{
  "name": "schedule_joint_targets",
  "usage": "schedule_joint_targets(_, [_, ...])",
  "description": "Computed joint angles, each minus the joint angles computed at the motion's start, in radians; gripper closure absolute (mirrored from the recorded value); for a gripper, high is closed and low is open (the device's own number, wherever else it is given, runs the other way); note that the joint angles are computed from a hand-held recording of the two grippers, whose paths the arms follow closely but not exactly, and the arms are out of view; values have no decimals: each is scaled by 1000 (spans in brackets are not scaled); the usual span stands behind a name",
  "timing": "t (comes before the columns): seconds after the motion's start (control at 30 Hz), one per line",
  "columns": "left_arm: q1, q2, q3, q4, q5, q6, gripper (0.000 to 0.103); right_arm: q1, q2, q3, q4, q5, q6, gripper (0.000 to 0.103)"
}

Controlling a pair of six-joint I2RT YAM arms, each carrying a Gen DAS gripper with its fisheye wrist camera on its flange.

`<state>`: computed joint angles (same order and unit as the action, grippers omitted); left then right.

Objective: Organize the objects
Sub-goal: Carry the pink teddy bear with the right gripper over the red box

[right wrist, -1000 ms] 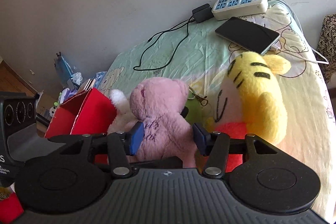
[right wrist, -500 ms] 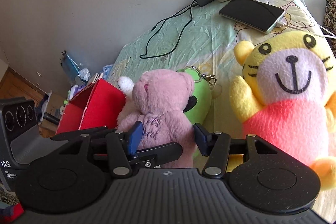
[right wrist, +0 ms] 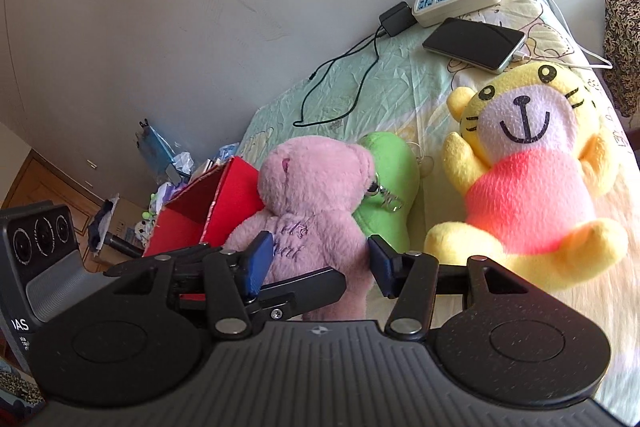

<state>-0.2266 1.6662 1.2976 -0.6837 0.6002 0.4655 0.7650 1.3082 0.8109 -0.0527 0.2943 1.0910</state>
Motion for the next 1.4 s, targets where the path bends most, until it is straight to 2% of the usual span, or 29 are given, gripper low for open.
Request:
schedule_joint_targets(0.17, [43, -89, -50, 2, 21, 21, 35, 63, -8, 23, -1, 73, -6, 48])
schedule_joint_targets(0.37, [142, -162, -69, -18, 72, 76, 35, 132, 53, 99, 30, 140, -22, 48])
schedule_joint_targets(0.6, [326, -115, 31, -118, 197, 200, 35, 180, 220, 294, 35, 185, -79, 48])
schedule_joint_targets(0.77, [465, -4, 189, -196, 265, 294, 35, 173, 398, 507, 44, 160, -127, 48])
schedule_joint_targets(1.0, [601, 237, 510, -328, 318, 390, 35, 160, 670, 884, -18, 120, -199, 48])
schedule_joint_targets(1.17, [640, 439, 784, -419, 305, 432, 35, 144, 872, 1160, -95, 94, -203, 48])
schedule_joint_targets(1.33, [641, 641, 1065, -505, 242, 453, 35, 136, 1107, 1519, -255, 70, -166, 48])
schedule_joint_targets(1.4, [639, 744, 1232, -579, 215, 467, 35, 130, 1193, 1659, -326, 53, -140, 48])
